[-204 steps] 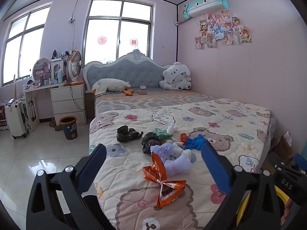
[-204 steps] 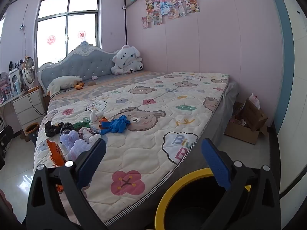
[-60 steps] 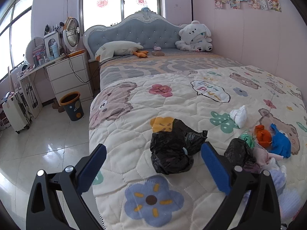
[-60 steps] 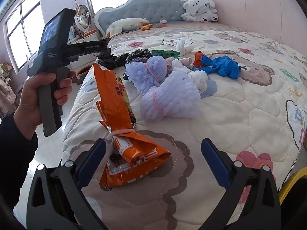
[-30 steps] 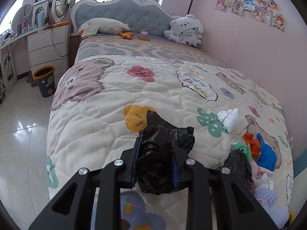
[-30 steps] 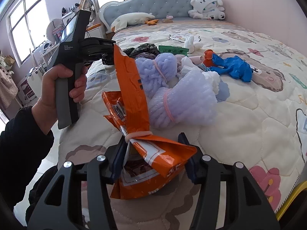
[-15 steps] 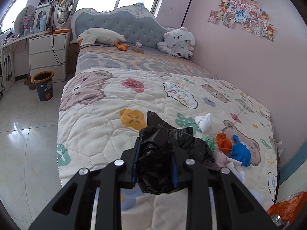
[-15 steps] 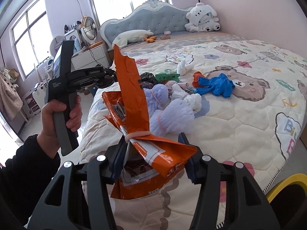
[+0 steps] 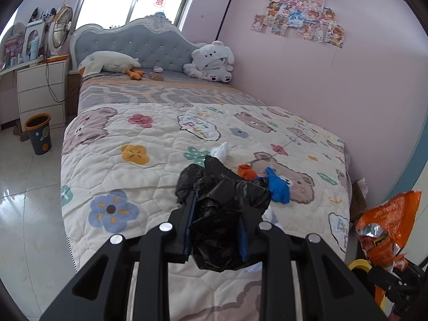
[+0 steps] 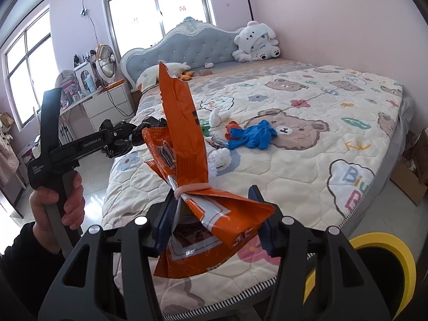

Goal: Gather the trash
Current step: 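Close the right tool on the orange wrapper while the left tool grasps the black bag, then carry both items over the yellow bin and open both tools to drop them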

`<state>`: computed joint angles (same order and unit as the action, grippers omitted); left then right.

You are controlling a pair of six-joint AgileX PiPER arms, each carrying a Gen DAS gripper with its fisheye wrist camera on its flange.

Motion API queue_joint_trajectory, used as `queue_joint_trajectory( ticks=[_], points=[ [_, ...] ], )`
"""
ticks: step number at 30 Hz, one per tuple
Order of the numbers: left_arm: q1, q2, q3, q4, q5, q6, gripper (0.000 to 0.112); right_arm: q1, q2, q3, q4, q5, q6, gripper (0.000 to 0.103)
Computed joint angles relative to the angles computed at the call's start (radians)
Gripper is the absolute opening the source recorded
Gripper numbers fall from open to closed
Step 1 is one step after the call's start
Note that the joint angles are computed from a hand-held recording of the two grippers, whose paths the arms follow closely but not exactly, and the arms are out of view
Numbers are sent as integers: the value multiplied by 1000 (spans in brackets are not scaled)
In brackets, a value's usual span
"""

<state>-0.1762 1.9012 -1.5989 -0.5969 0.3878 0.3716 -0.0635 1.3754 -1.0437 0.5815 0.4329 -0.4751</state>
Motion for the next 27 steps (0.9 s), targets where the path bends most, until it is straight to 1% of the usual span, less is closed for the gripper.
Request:
queue_joint_trajectory(
  ticks=[4,8,14,18,20,27],
  points=[
    [-64,-52,49,-4,1,15,24,-75,-85,38,12,31,-36,50],
    [-143,-105,111,-14,-23,47,24,-167,-165,64,30,80,-80,51],
    [-253,-133,140,-4,-23,50,24,-313,-261,104,82,155,-167,51],
    [-310,-132,139,2,-7,44,24,-444,-316,125,133,235,-253,51],
    [-339,-129,135,33,-6,17,24,-519,-329,130,169,280,-309,51],
    [-426,-118,135,49,31,-1,24,-770,-367,140,249,431,-452,51]
  ],
)
